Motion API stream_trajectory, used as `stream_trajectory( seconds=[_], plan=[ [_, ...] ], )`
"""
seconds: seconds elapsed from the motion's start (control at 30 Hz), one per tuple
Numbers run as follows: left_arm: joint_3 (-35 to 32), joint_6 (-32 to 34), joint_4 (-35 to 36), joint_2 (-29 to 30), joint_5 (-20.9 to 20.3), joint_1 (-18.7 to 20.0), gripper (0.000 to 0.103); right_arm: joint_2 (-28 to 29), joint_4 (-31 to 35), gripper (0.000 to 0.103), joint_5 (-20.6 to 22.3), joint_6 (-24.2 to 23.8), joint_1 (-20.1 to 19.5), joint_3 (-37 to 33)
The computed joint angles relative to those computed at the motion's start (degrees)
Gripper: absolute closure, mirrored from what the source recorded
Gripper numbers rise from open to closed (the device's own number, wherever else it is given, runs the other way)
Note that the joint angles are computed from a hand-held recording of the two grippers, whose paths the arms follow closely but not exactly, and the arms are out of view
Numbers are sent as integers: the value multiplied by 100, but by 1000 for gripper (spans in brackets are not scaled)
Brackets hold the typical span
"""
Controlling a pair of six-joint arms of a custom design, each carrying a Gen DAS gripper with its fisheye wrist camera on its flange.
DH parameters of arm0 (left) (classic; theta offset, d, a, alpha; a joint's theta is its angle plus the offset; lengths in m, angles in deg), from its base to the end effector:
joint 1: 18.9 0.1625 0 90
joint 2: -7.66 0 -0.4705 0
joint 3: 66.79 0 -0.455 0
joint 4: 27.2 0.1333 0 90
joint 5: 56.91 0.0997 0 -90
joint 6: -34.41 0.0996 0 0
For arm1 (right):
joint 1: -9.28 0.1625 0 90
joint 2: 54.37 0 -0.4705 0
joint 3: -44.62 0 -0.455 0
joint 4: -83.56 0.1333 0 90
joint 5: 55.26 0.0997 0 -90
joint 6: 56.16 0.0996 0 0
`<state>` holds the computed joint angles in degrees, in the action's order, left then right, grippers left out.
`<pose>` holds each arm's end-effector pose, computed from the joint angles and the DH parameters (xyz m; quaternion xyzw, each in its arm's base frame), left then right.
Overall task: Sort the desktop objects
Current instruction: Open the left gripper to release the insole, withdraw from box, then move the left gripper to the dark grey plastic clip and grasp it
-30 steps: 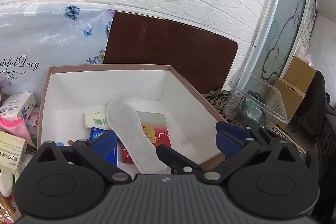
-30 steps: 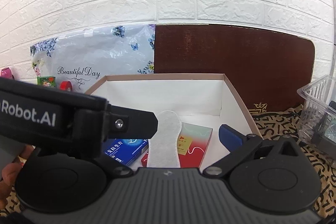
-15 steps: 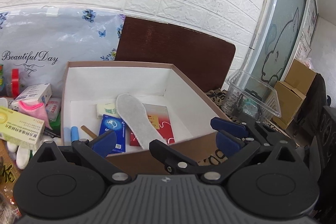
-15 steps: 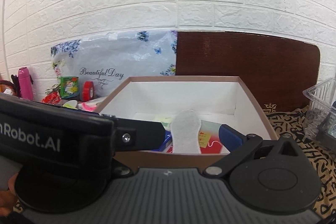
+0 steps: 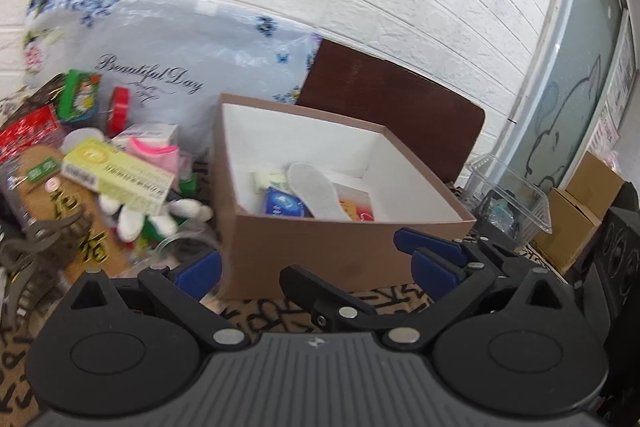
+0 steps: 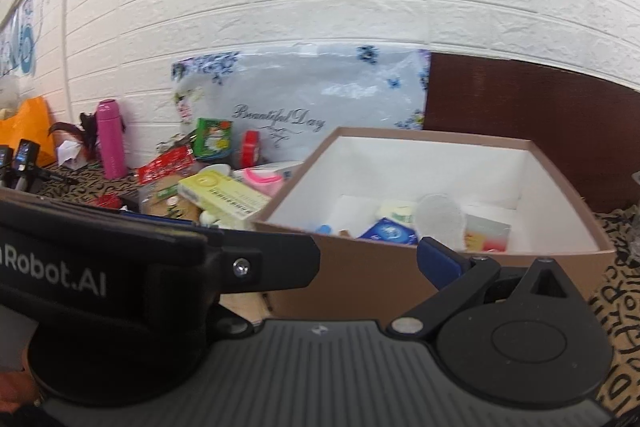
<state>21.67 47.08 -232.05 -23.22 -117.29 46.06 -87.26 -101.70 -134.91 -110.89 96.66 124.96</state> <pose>-0.1624 -0.7789 0.0570 0.1583 0.8426 -0.4848 0.1731 0.1125 -0.8484 0.0909 0.4328 -0.8019 0.3936 0.1213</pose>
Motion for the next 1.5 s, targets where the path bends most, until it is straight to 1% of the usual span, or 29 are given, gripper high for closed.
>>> stream_trajectory(
  seconds=[0.13,0.33,0.47,0.6,0.73,0.93,1.1,1.2,1.3,1.4,1.43,1.5],
  plan=[
    [342,-205,-178,-157,63,61,0,-15,280,2,-18,-46,39,144],
    [732,-422,-333,-365,132,170,0,37,366,2,-139,-306,117,338],
    [919,-509,-509,-480,183,251,0,80,465,2,-215,-399,173,404],
    [1022,-569,-666,-587,287,353,0,169,541,2,-323,-543,241,410],
    [1091,-711,-752,-696,343,479,0,284,677,2,-342,-599,308,334],
    [1043,-634,-781,-799,398,649,0,564,784,2,-367,-544,425,50],
    [821,-440,-644,-846,316,827,0,844,741,2,-323,-609,516,-219],
    [681,-475,-355,-889,210,951,1,1004,750,2,-336,-618,569,-389],
    [546,-537,-10,-928,-4,1083,2,1160,795,2,-355,-670,624,-573],
    [394,-543,360,-942,-166,1181,8,1306,750,2,-372,-762,673,-709],
    [338,-529,450,-930,-135,1196,11,1354,748,2,-392,-781,688,-762],
    [276,-543,621,-943,-198,1242,13,1439,733,7,-385,-770,701,-854]
  ],
)
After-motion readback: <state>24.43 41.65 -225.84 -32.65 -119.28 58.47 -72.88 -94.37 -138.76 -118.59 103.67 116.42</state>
